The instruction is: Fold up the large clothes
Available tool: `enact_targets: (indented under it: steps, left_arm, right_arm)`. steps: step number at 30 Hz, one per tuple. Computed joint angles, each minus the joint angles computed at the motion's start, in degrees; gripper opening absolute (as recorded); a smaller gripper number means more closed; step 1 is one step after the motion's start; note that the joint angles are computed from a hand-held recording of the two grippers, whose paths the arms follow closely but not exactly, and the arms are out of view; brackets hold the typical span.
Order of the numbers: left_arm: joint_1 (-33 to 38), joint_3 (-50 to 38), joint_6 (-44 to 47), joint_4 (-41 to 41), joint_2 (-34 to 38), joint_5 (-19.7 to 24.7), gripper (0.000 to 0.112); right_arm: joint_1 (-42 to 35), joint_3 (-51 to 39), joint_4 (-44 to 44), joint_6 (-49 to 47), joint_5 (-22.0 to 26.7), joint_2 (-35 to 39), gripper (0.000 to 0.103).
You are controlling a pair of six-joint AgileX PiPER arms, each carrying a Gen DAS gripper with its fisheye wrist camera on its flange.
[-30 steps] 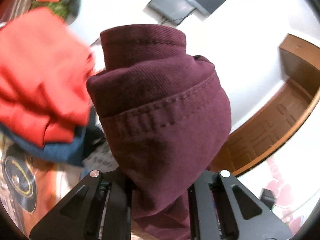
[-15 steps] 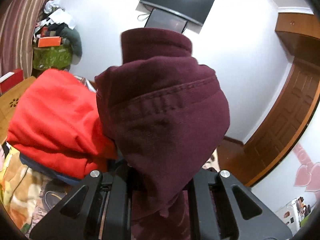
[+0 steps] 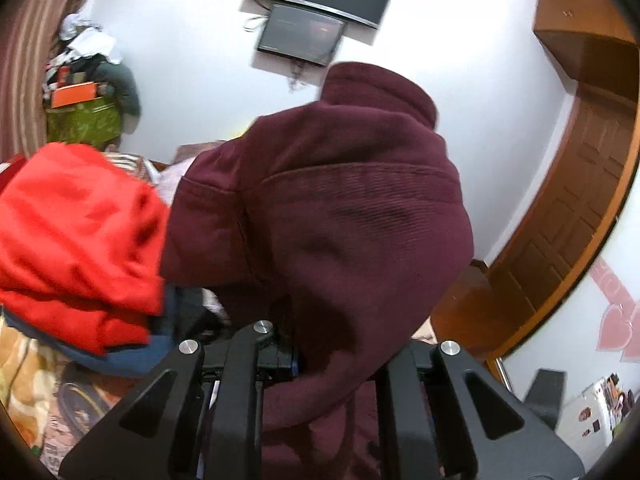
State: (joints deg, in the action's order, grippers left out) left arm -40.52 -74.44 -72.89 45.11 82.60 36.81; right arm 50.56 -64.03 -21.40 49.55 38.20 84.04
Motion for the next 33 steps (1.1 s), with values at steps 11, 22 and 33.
enact_targets:
  steps: [11, 22, 33]
  left_arm:
    - [-11.84, -17.68, 6.94, -3.13, 21.17, 6.98, 0.014]
    - [-19.44, -18.14, 19.6, -4.03, 27.04, 14.9, 0.037]
    - [-24.87, -5.94, 22.91, -3.39, 15.81, 10.69, 0.094]
  right_arm:
    - [-9.62, 13.5, -3.17, 2.69, 7.85, -18.32, 0.082]
    - [-17.52, 18.83, 1.85, -3.46, 7.31, -24.46, 0.082]
    - [-13.36, 17.97, -0.7, -2.41, 12.31, -29.99, 0.082]
